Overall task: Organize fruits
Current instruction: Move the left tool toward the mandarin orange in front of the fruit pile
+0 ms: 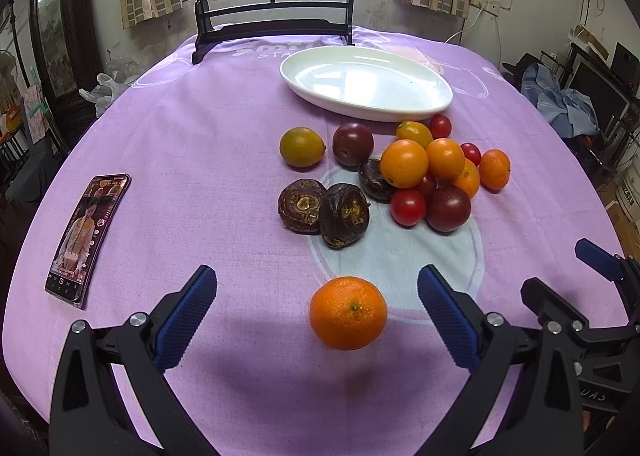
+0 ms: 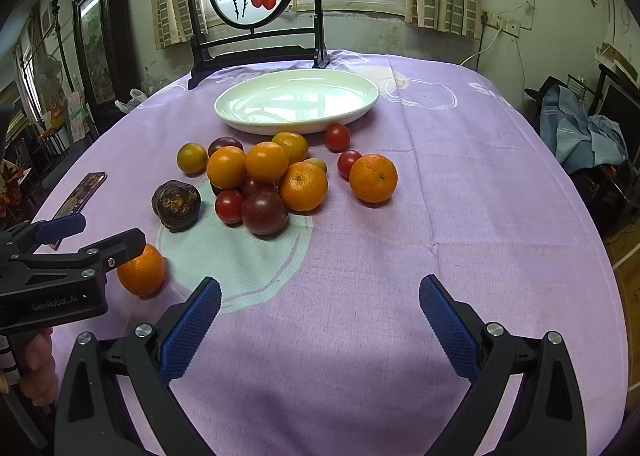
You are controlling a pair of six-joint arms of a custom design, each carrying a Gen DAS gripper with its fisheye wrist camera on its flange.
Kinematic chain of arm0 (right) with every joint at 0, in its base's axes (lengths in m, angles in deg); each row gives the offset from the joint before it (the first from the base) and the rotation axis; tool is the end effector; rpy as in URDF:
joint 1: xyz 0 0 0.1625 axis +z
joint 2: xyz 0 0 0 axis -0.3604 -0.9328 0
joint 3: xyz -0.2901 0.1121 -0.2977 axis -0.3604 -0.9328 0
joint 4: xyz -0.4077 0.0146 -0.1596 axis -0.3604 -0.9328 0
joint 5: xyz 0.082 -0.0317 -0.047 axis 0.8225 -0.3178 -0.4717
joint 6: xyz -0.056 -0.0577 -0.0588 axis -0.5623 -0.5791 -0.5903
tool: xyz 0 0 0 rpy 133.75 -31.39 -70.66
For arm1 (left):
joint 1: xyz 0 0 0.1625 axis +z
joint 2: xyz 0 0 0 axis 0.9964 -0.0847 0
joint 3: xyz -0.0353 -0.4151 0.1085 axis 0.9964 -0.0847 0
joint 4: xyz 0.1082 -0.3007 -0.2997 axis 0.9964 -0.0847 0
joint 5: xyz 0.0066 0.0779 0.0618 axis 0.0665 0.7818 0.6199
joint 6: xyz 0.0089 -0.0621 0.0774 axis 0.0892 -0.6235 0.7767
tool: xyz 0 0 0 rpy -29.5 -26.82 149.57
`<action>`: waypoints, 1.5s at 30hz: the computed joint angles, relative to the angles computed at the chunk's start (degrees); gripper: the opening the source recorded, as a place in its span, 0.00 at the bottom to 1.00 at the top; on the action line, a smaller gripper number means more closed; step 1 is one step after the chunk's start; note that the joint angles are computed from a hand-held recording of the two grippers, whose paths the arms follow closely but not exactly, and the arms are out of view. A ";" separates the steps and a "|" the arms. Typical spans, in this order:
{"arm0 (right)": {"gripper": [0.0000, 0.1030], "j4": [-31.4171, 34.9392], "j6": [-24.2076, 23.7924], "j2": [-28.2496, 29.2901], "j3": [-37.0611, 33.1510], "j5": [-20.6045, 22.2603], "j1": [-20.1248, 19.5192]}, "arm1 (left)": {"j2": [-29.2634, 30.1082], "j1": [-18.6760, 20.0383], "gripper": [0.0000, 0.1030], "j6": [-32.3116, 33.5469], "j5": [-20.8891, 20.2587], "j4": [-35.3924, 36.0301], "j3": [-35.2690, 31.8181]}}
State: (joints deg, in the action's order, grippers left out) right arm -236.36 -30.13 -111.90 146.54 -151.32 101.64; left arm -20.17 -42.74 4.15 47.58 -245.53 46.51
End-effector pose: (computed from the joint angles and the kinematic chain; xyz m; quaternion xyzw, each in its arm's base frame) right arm 0.0129 -0.5323 0.2272 0.1992 -0.8744 0.3022 0.3232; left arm -0.2840 -0.5513 -0.0441 0.1207 0.8758 -0.3026 0.3562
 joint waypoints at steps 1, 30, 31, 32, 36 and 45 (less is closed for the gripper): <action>0.97 0.26 -0.09 -0.10 -0.15 0.11 -0.07 | 0.03 -0.03 0.96 -0.08 0.00 0.06 0.05; 0.97 0.28 0.03 -0.17 0.40 0.48 -0.42 | 0.51 0.05 0.96 -0.58 -0.53 0.07 0.28; 0.97 0.21 0.03 -0.15 0.48 0.54 -0.44 | 0.45 0.09 0.96 -0.50 -0.49 0.14 0.20; 0.97 0.32 0.05 -0.20 0.46 0.56 -0.46 | 0.45 0.09 0.96 -0.48 -0.50 0.12 0.20; 0.97 0.37 0.08 -0.20 0.44 0.55 -0.46 | 0.47 0.09 0.96 -0.51 -0.52 0.09 0.21; 0.97 0.62 0.18 -0.28 0.34 0.48 -0.46 | 0.27 0.25 0.96 -0.40 -0.92 0.67 0.04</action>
